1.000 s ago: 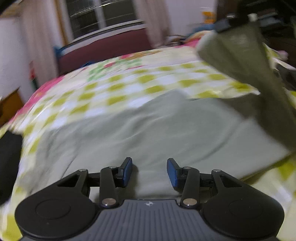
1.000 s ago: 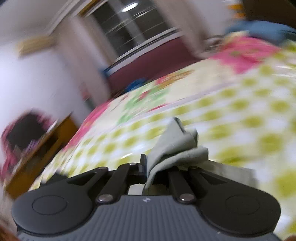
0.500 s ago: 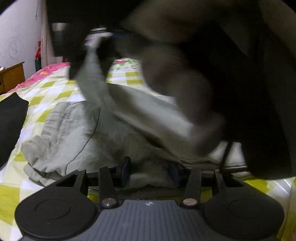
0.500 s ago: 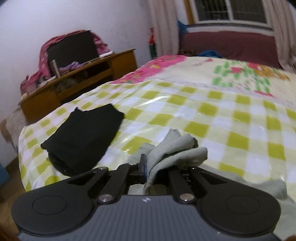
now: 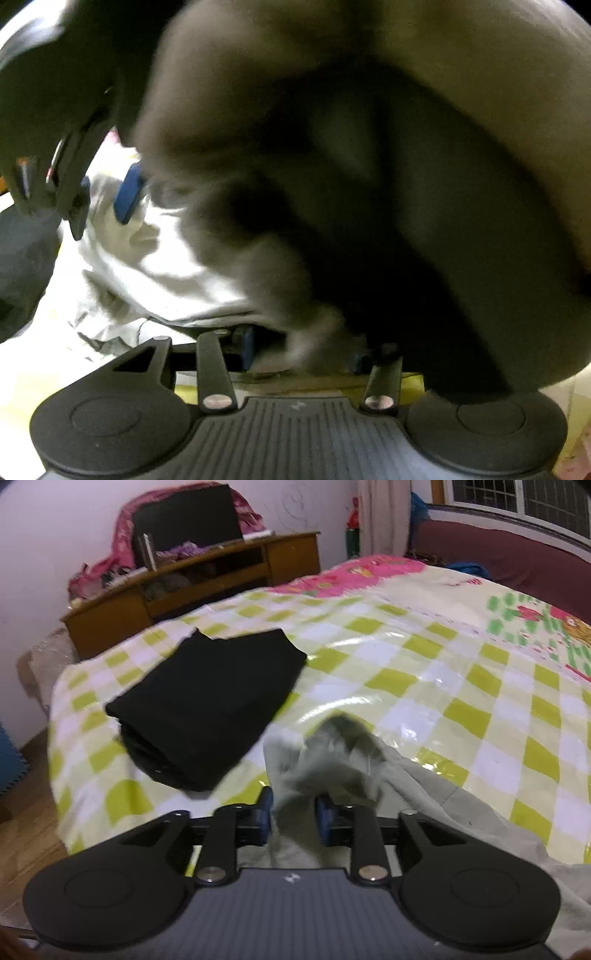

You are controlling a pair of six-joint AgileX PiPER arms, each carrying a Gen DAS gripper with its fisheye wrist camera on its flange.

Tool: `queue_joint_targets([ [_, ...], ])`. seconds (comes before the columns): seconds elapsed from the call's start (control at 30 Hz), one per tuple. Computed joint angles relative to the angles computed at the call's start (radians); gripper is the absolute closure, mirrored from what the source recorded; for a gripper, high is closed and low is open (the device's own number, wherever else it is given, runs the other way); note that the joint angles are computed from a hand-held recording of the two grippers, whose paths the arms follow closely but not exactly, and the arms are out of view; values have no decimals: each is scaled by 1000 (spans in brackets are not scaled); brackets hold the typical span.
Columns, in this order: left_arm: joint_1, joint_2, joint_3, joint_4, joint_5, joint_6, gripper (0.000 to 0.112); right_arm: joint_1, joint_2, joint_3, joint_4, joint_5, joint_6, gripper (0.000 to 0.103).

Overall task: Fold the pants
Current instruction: 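Lift the pant leg and fold it over the pants with the right gripper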

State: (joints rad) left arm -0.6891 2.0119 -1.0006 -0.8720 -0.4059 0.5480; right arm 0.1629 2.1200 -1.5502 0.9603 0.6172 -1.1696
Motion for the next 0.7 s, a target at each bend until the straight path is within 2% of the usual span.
queue_joint_targets([
  [0.03, 1, -6, 6, 7, 2, -16, 52, -9, -10, 13, 20, 11, -27, 69],
  [0.23, -3, -7, 5, -13, -2, -35, 51, -108, -86, 110, 53, 44, -84, 66],
  [0.37, -1, -4, -6, -28, 2, -53, 52, -257, -153, 208, 49, 3, -108, 64],
  [0.53, 0, 21, -55, -147, 0, 77, 49, -512, -195, 282, -15, -50, -26, 64],
  [0.6, -15, 30, -79, -229, -7, 163, 49, -603, -199, 295, -31, -29, 2, 62],
  [0.7, -27, 35, -113, -364, -9, 301, 49, -706, -225, 356, 18, 62, -105, 62],
])
